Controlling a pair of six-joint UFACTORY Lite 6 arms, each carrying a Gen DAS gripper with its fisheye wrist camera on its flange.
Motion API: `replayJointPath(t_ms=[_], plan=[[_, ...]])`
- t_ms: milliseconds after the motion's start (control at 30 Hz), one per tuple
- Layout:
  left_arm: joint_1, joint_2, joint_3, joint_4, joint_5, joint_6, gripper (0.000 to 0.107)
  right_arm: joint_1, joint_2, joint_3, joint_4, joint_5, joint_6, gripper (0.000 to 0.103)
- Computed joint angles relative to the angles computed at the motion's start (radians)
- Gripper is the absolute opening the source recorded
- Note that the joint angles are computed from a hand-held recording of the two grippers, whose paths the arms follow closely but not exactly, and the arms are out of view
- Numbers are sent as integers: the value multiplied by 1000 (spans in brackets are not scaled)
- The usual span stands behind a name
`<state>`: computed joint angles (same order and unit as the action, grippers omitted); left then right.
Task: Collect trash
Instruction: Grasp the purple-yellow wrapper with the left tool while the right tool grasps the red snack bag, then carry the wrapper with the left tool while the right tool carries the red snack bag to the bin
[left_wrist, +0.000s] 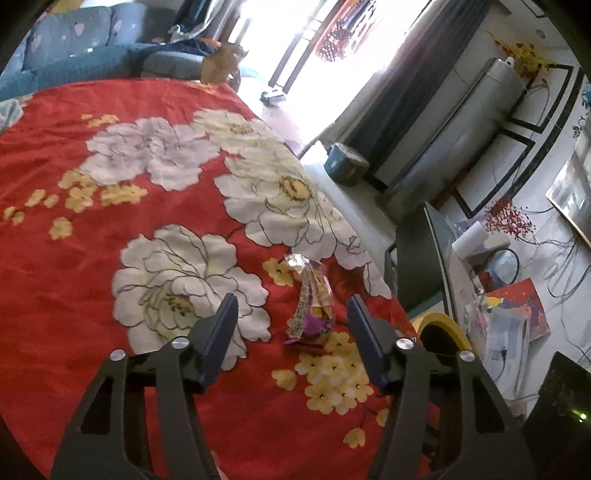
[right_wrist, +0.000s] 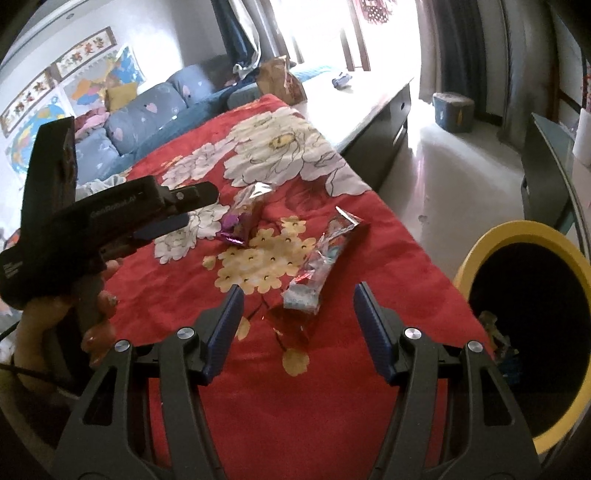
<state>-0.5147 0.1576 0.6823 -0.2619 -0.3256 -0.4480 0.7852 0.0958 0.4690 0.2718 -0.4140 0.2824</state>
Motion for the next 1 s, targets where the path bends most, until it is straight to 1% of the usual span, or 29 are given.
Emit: replayJointPath(t_ms=[33, 67, 100, 167, 233, 333, 400, 433, 533, 600, 733, 833, 1000], plan=[[4, 24, 20, 53, 4, -44, 54, -7, 23, 12, -22, -5, 19, 50], [7, 43, 35, 100, 6, -84, 52, -14, 39, 23, -44, -4, 36, 43], [8, 54, 44, 117, 6, -98, 51, -24, 62, 38, -83, -2, 69, 38], [9, 93, 79, 163, 12, -137, 49, -37, 88, 51, -134, 0, 115, 24], [10, 129, 111, 176, 21, -146, 47, -39, 93, 44, -144, -6, 127, 20], [10, 173, 145, 196, 29, -164, 41, -40, 62, 15, -172, -7, 143, 17], [4, 198, 165, 195, 39, -163, 32, -40, 38, -5, -175, -5, 143, 15], [-4, 209, 172, 172, 44, -141, 32, -45, 30, -10, -187, -5, 152, 15], [-39, 217, 185, -5, 57, 45, 28, -53, -8, -31, -207, 5, 165, 13], [-54, 214, 184, -70, 61, 113, 22, -60, -38, -45, -208, 16, 152, 13], [-97, 192, 177, -256, 63, 307, 20, -85, -100, -74, -227, 36, 154, 13], [-133, 159, 157, -342, 54, 393, 19, -100, -156, -103, -222, 52, 142, 13], [-183, 106, 136, -429, 43, 476, 19, -145, -256, -161, -243, 82, 137, 13]])
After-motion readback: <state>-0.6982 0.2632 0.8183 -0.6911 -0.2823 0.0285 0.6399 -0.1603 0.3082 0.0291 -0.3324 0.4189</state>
